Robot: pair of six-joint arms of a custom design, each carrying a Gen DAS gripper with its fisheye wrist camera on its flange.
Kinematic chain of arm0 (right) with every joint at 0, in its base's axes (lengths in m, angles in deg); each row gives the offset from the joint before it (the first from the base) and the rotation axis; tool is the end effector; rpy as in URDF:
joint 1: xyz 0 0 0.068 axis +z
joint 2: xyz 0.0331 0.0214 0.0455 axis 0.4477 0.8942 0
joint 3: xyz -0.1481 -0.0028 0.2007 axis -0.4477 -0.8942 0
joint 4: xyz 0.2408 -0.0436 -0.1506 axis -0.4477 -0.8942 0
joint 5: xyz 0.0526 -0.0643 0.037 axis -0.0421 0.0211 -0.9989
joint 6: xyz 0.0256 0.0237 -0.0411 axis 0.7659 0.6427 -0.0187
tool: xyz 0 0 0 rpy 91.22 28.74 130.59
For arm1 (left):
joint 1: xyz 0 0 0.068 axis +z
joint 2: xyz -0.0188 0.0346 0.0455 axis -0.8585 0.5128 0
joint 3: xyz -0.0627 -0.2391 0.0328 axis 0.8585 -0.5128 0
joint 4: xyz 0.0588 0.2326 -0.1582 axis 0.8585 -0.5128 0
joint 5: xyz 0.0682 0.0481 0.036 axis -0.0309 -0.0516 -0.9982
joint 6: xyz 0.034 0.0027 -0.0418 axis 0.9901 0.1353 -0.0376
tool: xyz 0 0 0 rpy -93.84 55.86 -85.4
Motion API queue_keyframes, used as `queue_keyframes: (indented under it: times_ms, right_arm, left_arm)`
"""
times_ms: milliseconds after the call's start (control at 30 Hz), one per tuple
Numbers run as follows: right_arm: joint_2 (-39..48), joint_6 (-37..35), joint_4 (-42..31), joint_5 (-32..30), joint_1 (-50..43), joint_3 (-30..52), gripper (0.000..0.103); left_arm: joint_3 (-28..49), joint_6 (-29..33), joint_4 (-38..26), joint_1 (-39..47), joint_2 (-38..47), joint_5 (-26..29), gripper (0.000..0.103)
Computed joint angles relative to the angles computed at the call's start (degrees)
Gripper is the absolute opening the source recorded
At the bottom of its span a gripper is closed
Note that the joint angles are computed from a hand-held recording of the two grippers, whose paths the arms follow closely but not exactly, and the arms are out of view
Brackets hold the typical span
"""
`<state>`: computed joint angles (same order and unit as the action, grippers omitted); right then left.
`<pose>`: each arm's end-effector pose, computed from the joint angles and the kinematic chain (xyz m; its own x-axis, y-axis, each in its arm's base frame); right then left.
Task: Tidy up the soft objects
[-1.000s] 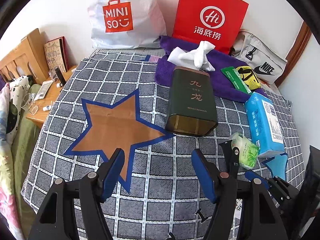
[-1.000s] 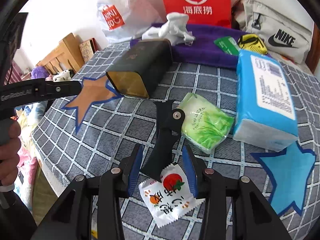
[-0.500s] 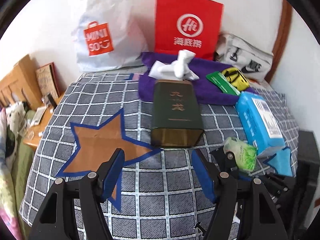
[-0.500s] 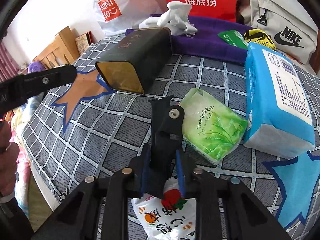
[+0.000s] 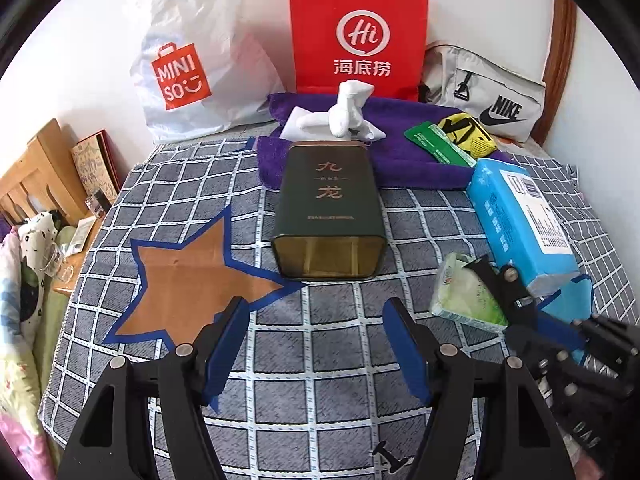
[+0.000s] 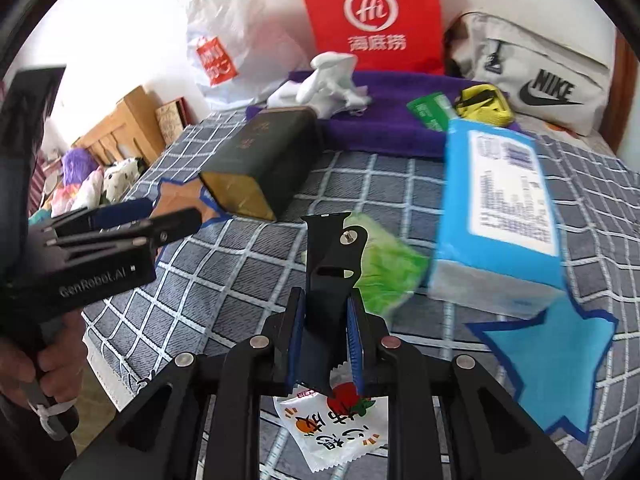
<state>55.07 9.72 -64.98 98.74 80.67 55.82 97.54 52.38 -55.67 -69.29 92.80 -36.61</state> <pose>0.2425 0.3023 0.0927 -0.7218 0.3462 -0.5993 0.2958 0.9371 0.1851 0.3623 -0.0740 0.1223 -0.6339 0.4654 -0.6177 0.5816 0.8133 0.0160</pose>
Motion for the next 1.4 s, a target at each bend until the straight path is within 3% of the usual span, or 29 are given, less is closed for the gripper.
queue_keyframes:
  times_ms: [267,467,733,867,967,1133,1400]
  right_arm:
    - [-6.42,5.12,-2.68,3.74,1.99,-6.52,0.021]
    - [-8.38,4.3,6.07,1.12,1.59,-12.05,0.021]
    - [-1.23,0.42,11.38,-7.23,-0.19,-8.84,0.023]
    - [-0.63,0.68,9.8,-5.89,0.21,-7.72,0.027]
    - [-1.09,0.95,6.9,-3.65,0.96,-6.84,0.012]
    - [-1.85,-0.8,7.35,-2.28,1.42,-6.91,0.006]
    - [0.95,-0.6,6.53,-5.62,0.96,-4.74,0.013]
  left_arm:
    - [-1.35,-1.05,-0.98,-2.41,-0.47,-0.88,0.068]
    - [-1.01,-1.12,-2.41,-2.57,-0.26,0.06,0.067]
    - [1.91,-0.6,-4.89,0.73,2.31,1.21,0.068]
    - [3.34,-0.64,-5.65,1.87,3.71,1.67,0.067]
    - [4.04,-0.6,-6.19,2.27,4.54,2.22,0.067]
    - [3.88,-0.12,-6.47,1.61,5.01,2.44,0.067]
    - [2.71,1.11,-6.69,0.95,4.13,2.53,0.068]
